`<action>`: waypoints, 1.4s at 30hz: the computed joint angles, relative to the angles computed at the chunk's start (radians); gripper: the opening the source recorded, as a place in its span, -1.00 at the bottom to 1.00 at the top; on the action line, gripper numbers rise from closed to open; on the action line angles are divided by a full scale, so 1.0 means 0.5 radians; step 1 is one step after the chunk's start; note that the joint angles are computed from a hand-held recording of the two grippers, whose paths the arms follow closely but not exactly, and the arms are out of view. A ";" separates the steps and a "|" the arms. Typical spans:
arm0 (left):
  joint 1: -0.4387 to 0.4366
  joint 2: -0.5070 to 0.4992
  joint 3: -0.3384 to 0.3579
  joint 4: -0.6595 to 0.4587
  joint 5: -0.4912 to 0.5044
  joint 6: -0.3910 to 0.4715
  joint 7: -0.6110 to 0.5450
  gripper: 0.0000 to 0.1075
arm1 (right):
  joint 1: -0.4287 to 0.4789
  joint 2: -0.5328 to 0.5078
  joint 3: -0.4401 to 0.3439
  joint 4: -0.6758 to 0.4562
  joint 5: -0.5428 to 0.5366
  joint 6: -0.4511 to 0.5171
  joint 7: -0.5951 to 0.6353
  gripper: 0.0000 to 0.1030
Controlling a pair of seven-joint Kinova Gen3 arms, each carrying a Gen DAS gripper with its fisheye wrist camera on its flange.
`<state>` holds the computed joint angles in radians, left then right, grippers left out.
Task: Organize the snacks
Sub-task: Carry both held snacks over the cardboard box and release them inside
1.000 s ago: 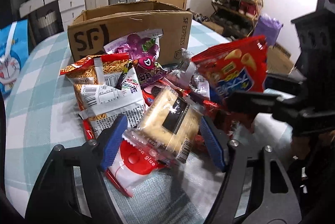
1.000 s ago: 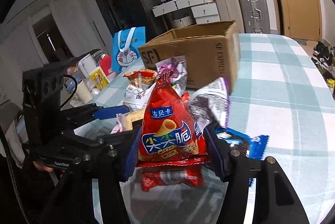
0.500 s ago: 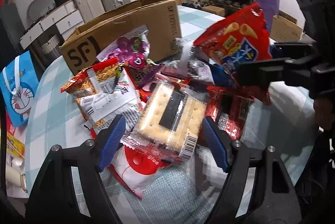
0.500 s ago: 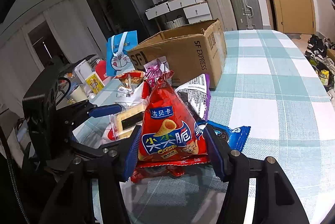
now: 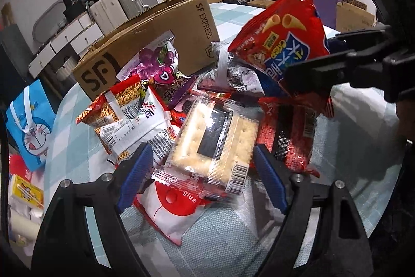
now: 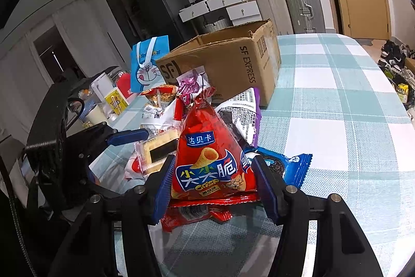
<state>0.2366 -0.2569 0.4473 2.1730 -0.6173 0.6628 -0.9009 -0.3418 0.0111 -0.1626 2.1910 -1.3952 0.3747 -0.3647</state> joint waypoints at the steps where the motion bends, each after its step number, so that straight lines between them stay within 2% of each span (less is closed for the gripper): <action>1: -0.007 0.005 -0.007 0.000 -0.008 -0.009 -0.004 0.47 | 0.002 0.001 0.002 -0.002 0.000 0.008 0.000 0.16; 4: -0.015 0.016 0.014 0.007 -0.038 -0.019 0.035 0.43 | 0.003 0.000 0.004 -0.002 0.005 0.014 -0.004 0.16; 5: 0.009 0.005 -0.027 0.017 -0.010 -0.042 -0.005 0.33 | -0.001 0.003 0.001 -0.008 0.032 0.007 -0.032 0.16; 8: 0.022 -0.017 -0.017 0.027 0.015 -0.050 -0.048 0.04 | -0.003 0.006 -0.002 -0.011 0.045 0.002 -0.048 0.16; 10: 0.014 -0.044 -0.001 0.042 0.028 -0.058 -0.053 0.04 | -0.001 0.011 -0.003 -0.013 0.036 0.004 -0.046 0.16; 14: 0.037 -0.117 -0.103 0.072 0.214 -0.136 -0.181 0.04 | -0.003 0.010 -0.008 -0.008 0.015 0.006 -0.022 0.16; 20: 0.092 -0.287 -0.382 0.129 0.589 -0.271 -0.476 0.04 | -0.010 -0.001 -0.012 0.007 -0.115 -0.006 0.097 0.16; 23: -0.014 -0.386 -0.359 0.142 0.656 -0.281 -0.507 0.04 | -0.021 -0.012 -0.014 0.017 -0.220 -0.020 0.187 0.16; 32: -0.188 -0.524 -0.492 0.096 0.943 -0.307 -0.692 0.04 | -0.072 -0.047 -0.030 -0.011 -0.426 -0.115 0.367 0.16; 42: -0.293 -0.485 -0.649 -0.049 1.130 -0.328 -0.932 0.04 | -0.104 -0.033 -0.039 -0.178 -0.322 -0.227 0.251 0.16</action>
<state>0.0901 -0.4995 0.1227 2.1483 -0.0524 0.4987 -1.3670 -0.3939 -0.0054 -0.1821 2.1018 -1.5564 0.2612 -0.2389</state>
